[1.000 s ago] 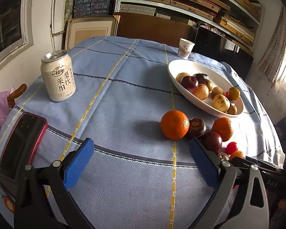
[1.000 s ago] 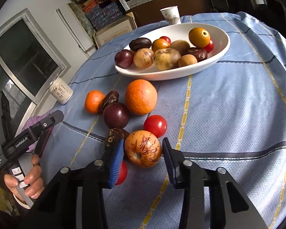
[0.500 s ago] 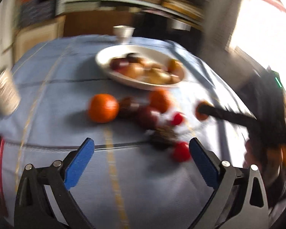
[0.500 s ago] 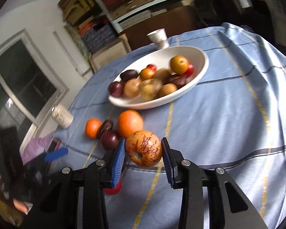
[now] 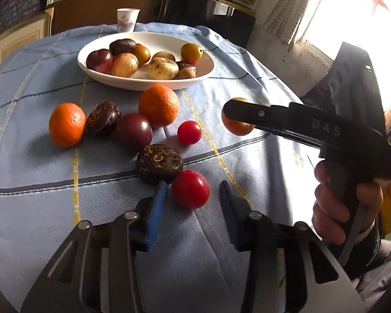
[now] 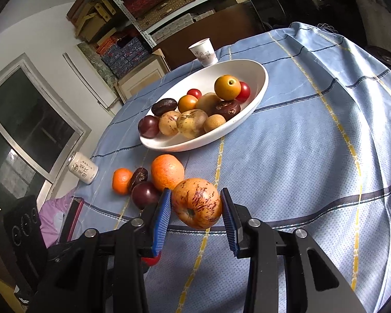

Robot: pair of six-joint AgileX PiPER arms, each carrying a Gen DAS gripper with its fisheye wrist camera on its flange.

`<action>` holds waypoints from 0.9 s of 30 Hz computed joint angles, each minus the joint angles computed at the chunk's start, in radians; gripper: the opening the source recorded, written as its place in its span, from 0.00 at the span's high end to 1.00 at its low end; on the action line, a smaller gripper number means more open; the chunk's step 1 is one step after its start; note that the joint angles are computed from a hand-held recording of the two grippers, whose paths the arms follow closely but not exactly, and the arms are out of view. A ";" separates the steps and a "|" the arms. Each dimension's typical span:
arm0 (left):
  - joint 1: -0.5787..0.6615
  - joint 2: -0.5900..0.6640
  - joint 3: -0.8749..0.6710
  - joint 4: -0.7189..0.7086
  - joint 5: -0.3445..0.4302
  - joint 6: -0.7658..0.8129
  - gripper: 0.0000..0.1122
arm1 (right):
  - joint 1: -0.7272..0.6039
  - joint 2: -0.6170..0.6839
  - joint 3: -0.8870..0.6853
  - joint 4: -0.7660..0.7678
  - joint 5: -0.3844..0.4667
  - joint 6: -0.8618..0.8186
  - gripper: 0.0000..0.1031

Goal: Organize fruits
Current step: 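Grasp the speckled red apple-like fruit with the right tool while the left tool grasps a red tomato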

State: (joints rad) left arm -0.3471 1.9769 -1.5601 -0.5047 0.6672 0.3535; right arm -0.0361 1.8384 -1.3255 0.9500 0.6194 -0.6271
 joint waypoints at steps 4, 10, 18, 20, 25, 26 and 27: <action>-0.010 0.012 -0.019 0.026 0.008 -0.037 0.65 | -0.002 -0.008 0.007 0.014 0.002 -0.018 0.63; -0.005 0.042 -0.055 0.025 0.044 -0.056 0.73 | -0.004 -0.017 0.018 0.024 -0.004 -0.032 0.63; -0.023 0.045 -0.065 0.059 0.040 -0.103 0.73 | 0.000 -0.018 0.020 0.010 -0.018 -0.023 0.63; -0.031 0.054 -0.082 0.082 0.043 -0.130 0.73 | 0.003 -0.019 0.020 0.002 -0.023 -0.018 0.63; -0.072 0.091 -0.154 0.198 0.058 -0.235 0.73 | 0.004 -0.021 0.023 0.006 -0.027 -0.017 0.63; -0.080 0.100 -0.172 0.220 0.064 -0.256 0.73 | 0.002 -0.022 0.025 0.012 -0.028 -0.021 0.63; -0.087 0.111 -0.192 0.242 0.071 -0.275 0.73 | -0.001 -0.023 0.028 0.020 -0.027 -0.028 0.63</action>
